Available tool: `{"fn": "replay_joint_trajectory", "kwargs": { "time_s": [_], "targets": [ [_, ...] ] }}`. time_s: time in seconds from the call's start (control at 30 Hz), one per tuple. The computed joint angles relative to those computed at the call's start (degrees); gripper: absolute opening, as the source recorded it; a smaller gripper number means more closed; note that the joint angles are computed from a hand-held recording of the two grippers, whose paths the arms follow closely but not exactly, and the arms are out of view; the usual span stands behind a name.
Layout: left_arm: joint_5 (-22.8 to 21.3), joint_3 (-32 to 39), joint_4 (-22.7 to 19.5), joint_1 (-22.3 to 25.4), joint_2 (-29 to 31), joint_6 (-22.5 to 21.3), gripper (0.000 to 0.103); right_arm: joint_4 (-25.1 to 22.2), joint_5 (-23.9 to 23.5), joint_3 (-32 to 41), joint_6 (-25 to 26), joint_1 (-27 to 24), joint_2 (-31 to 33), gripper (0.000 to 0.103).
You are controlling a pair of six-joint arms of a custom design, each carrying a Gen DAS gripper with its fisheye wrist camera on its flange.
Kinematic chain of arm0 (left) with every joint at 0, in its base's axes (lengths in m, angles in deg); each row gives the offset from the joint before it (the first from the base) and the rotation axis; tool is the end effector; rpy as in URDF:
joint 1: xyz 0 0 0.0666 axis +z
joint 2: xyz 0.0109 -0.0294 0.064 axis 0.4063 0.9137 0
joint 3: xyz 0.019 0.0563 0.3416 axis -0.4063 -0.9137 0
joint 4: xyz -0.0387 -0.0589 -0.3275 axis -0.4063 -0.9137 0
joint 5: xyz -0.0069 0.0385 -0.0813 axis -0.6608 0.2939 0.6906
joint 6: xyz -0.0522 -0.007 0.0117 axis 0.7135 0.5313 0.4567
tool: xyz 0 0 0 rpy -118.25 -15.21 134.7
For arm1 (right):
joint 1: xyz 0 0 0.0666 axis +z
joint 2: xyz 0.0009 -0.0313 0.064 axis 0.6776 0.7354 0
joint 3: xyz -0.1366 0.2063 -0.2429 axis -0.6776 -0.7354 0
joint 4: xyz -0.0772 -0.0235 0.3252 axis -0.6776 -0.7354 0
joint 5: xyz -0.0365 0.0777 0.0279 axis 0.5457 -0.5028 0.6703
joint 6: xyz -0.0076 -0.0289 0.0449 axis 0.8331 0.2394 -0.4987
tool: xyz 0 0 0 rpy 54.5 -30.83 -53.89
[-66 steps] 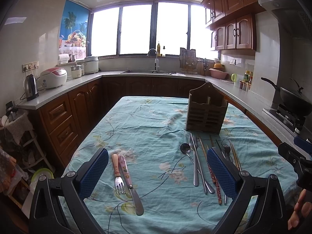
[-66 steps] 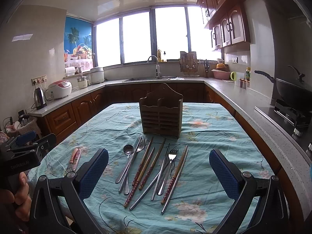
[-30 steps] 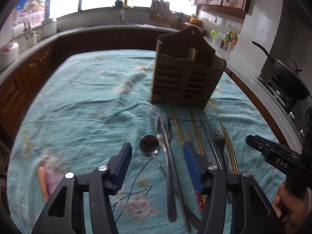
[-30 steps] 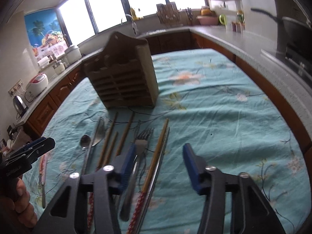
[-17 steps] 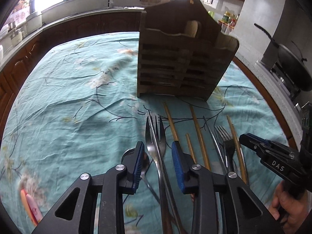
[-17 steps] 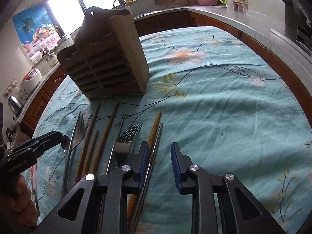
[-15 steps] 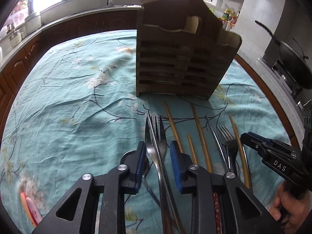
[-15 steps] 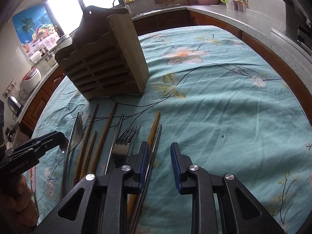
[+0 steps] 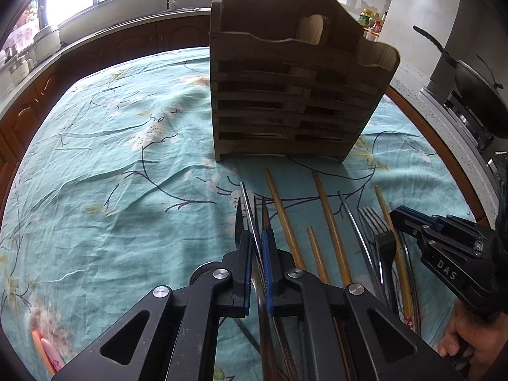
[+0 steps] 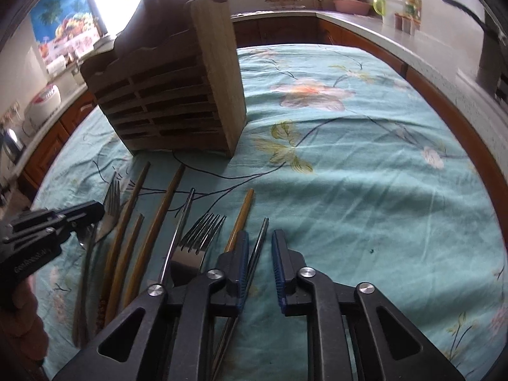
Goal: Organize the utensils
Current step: 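Grasp a metal knife with the left tool while the right tool grasps a chopstick, then lift the knife and chopstick and carry both over the wooden caddy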
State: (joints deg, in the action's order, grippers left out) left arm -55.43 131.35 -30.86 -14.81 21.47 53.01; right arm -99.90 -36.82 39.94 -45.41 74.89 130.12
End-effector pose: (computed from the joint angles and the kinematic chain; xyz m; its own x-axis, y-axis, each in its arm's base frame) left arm 0.4044 -0.3218 0.4617 -0.7942 0.2168 -0.5677 0.3459 0.9294 -0.1290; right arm 0.3201 0.1933 0.4182 -0.8406 0.0677 -0.5374 -0.0064 0.9908 0.1348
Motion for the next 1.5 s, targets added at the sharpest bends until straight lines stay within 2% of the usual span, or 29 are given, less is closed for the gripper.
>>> {"fn": "replay_joint_trajectory", "kwargs": {
  "time_s": [0.3, 0.43, 0.97, 1.5],
  "targets": [
    [2.55, -4.16, 2.38, 0.89, -5.8, 0.87, 0.004, 2.01, -4.95, -1.34, -1.55, -1.79, -3.54, 0.005],
    [3.05, -6.69, 3.46, 0.98, -9.42, 1.36, 0.004, 1.76, -4.89, -0.04, -1.45, -1.67, -4.65, 0.004],
    [1.17, -14.6, 4.89, -0.63, -23.08, 2.49, 0.003, -0.04, 1.2, 6.8, -1.29, 3.41, -7.69, 0.004],
    [-1.82, -18.41, 7.74, -1.84, -31.26, 3.61, 0.003, -0.1, 7.35, 11.62, -0.8, 8.28, -8.8, 0.004]
  ]
}}
